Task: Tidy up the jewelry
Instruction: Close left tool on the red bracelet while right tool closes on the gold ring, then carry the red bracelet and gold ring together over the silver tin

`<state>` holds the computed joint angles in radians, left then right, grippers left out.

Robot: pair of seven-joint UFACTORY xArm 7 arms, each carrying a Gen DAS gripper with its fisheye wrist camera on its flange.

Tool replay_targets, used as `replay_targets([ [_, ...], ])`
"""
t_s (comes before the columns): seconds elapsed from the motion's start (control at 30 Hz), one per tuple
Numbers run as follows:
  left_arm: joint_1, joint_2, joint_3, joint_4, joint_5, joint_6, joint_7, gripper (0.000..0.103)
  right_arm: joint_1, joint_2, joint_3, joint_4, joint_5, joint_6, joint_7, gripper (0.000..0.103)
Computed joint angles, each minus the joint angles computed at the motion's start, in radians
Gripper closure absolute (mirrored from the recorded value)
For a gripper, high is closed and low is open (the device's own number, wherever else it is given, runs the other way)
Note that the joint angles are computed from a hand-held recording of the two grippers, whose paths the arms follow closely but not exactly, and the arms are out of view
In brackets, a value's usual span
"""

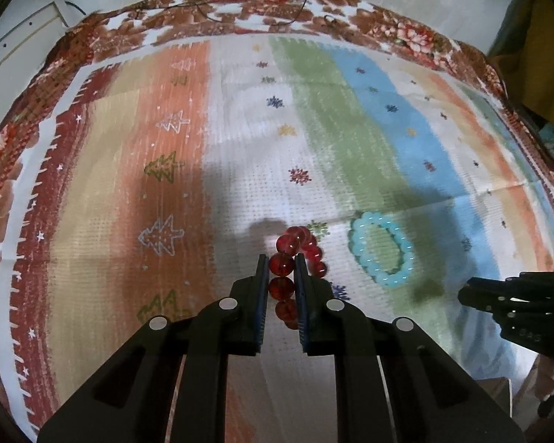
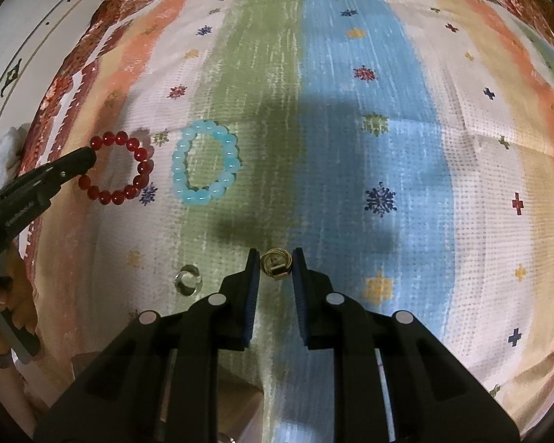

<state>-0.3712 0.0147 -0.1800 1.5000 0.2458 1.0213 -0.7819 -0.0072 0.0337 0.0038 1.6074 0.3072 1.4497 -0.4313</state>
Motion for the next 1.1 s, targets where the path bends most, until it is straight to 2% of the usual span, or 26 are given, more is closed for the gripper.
replay_targets([
  [0.8,0.004,-0.159,-0.06,-0.069,-0.005,-0.012,-0.047,0.09,0.012,-0.138,-0.023,-0.058,0.059,-0.007,-0.065,0.084],
  [1.1,-0.003,-0.195,-0.09,-0.065,-0.002,-0.027,-0.049,0.09,0.007,-0.168,-0.047,-0.052,0.104,0.018,-0.074,0.084],
])
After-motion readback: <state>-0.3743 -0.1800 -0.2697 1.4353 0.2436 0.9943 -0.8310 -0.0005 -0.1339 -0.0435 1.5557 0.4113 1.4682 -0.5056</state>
